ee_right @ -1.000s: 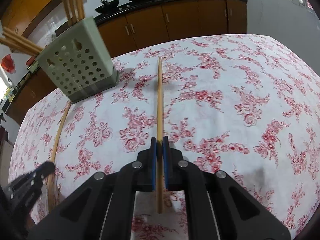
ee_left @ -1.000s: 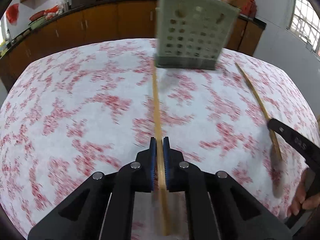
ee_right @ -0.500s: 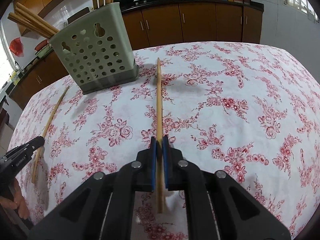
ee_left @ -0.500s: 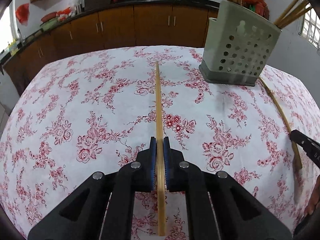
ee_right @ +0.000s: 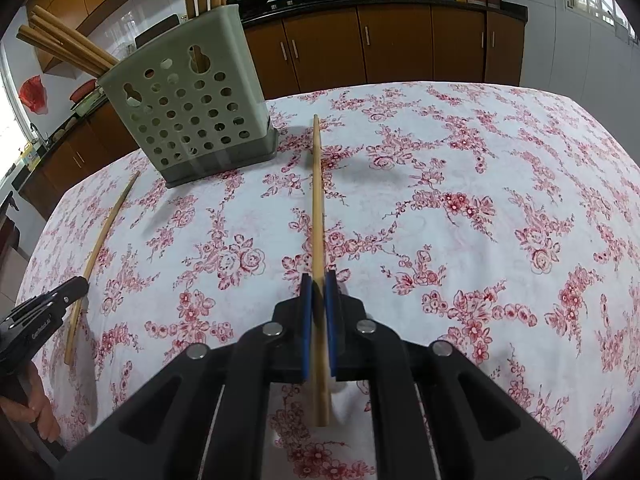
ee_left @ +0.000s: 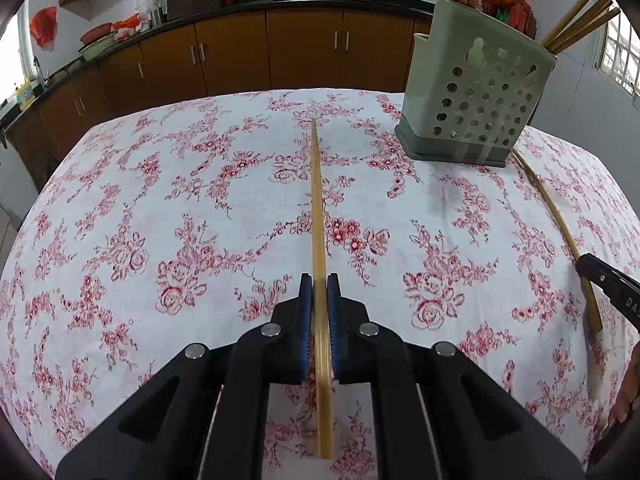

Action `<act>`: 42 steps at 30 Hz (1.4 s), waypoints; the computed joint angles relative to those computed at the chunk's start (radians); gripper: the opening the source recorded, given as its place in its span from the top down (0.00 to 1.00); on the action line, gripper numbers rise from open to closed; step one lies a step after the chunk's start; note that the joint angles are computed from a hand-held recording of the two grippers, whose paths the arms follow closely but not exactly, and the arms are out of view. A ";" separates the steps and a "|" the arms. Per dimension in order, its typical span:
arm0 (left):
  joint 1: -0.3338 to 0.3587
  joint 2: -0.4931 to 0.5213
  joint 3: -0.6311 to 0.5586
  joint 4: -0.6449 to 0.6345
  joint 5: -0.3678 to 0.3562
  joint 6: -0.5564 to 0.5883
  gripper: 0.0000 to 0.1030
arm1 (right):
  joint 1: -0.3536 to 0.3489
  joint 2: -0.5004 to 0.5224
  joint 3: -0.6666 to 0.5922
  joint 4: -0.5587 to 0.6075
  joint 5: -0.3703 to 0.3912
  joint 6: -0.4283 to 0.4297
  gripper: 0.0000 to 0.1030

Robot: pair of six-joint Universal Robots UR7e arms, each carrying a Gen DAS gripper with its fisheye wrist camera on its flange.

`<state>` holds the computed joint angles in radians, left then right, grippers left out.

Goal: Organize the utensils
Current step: 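Close the right tool on the chopstick's end and pinch it, then lift the chopstick with the right tool and raise it upright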

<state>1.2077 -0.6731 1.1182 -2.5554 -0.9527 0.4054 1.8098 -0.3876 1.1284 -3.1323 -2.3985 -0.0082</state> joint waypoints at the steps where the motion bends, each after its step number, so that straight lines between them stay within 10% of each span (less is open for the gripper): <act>1: 0.000 -0.003 0.005 -0.001 -0.002 -0.003 0.91 | 0.000 -0.001 0.002 0.000 0.001 0.000 0.93; 42: -0.064 -0.098 -0.028 -0.084 -0.178 0.031 0.93 | 0.087 -0.065 -0.005 -0.407 0.039 -0.297 0.93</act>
